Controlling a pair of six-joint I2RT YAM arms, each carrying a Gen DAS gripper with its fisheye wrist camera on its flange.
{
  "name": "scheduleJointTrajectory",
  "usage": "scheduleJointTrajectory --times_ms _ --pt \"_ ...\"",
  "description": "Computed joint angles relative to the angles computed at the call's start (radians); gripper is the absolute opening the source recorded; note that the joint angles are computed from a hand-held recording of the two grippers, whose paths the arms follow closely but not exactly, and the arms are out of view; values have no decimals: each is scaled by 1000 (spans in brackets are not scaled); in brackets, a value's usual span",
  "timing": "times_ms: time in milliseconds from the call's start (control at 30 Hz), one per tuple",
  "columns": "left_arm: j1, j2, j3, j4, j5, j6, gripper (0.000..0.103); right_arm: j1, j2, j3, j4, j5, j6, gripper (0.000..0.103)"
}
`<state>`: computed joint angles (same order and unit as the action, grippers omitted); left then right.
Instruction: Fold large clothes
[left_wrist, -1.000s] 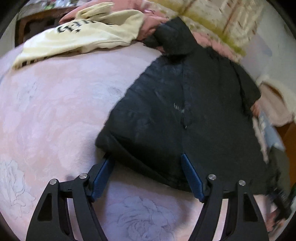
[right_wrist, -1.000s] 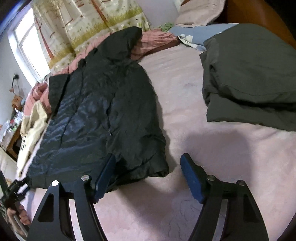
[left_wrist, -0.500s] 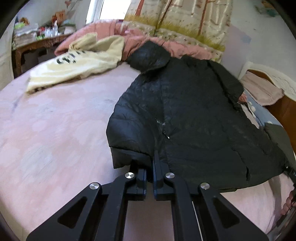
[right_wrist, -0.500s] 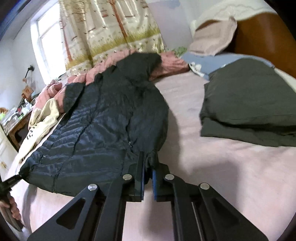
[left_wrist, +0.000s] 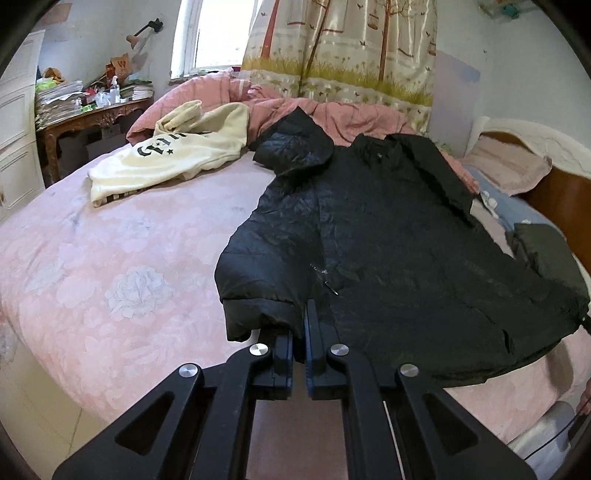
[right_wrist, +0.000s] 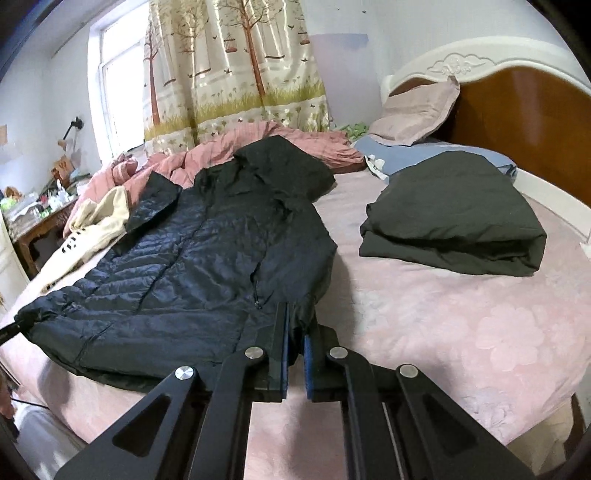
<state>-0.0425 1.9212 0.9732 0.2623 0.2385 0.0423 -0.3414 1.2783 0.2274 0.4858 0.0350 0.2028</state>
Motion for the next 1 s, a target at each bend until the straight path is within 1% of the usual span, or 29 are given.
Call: scheduleJointTrajectory --times_ms 67,133,167,200,233,267,300,333,367,400,433,467,500,533,567,600,633,667,700,733,767,800,867,900,933,967,1000 --pt "-16 18 16 -9 -41 7 5 -5 33 15 8 -4 -1 7" --pt "-29 28 11 6 -84 17 11 3 73 28 25 21 -6 7" --pt "-35 35 6 28 -105 28 12 8 97 39 32 46 -11 7" --pt "-42 39 -9 61 -131 46 27 18 118 37 55 68 -12 8" --pt "-51 38 -29 104 -163 58 57 23 135 33 77 86 -14 19" --pt "-53 32 -66 170 -169 69 69 31 145 29 95 113 -11 44" --pt "-50 20 -113 250 -154 81 78 51 151 16 124 164 -3 64" --pt "-51 0 -173 352 -139 98 79 67 143 -5 168 204 2 94" --pt "-55 -20 -223 433 -126 118 79 87 131 -40 230 238 6 97" --pt "-61 -33 -261 499 -114 131 84 115 101 -90 322 273 -3 97" --pt "-68 -43 -299 563 -103 138 92 133 77 -107 348 283 -15 97" --pt "-75 -49 -324 609 -98 143 96 145 66 -115 359 286 -24 101" --pt "-86 -55 -346 643 -99 146 103 175 48 -119 357 288 -39 103" --pt "-94 -61 -360 652 -79 152 103 201 43 -120 355 286 -49 103" --pt "-97 -67 -360 625 -39 170 103 224 49 -116 353 276 -62 103" --pt "-105 -71 -351 579 -12 200 103 258 67 -104 334 245 -89 103" --pt "-120 -66 -331 517 -6 247 103 285 94 -79 294 207 -118 103" --pt "-142 -50 -302 436 -11 316 103 308 120 -56 258 186 -136 103" --pt "-167 -26 -274 379 -36 373 103 340 170 -17 208 165 -157 103" --pt "-194 4 -248 340 -77 418 103 379 228 29 154 170 -187 103" --pt "-225 35 -213 296 -134 449 103 416 277 65 122 197 -208 103" --pt "-244 52 -193 266 -163 469 102 475 337 110 84 258 -233 103" --pt "-262 64 -184 249 -167 498 102 530 404 153 56 320 -266 103" --pt "-267 69 -174 225 -157 509 102 556 449 191 20 360 -269 103" --pt "-274 89 -158 214 -173 512 103 561 480 217 2 375 -271 103" --pt "-283 110 -133 198 -210 509 103 561 499 234 -8 388 -265 103" --pt "-283 121 -117 186 -213 496 103 560 507 242 -3 396 -250 103"
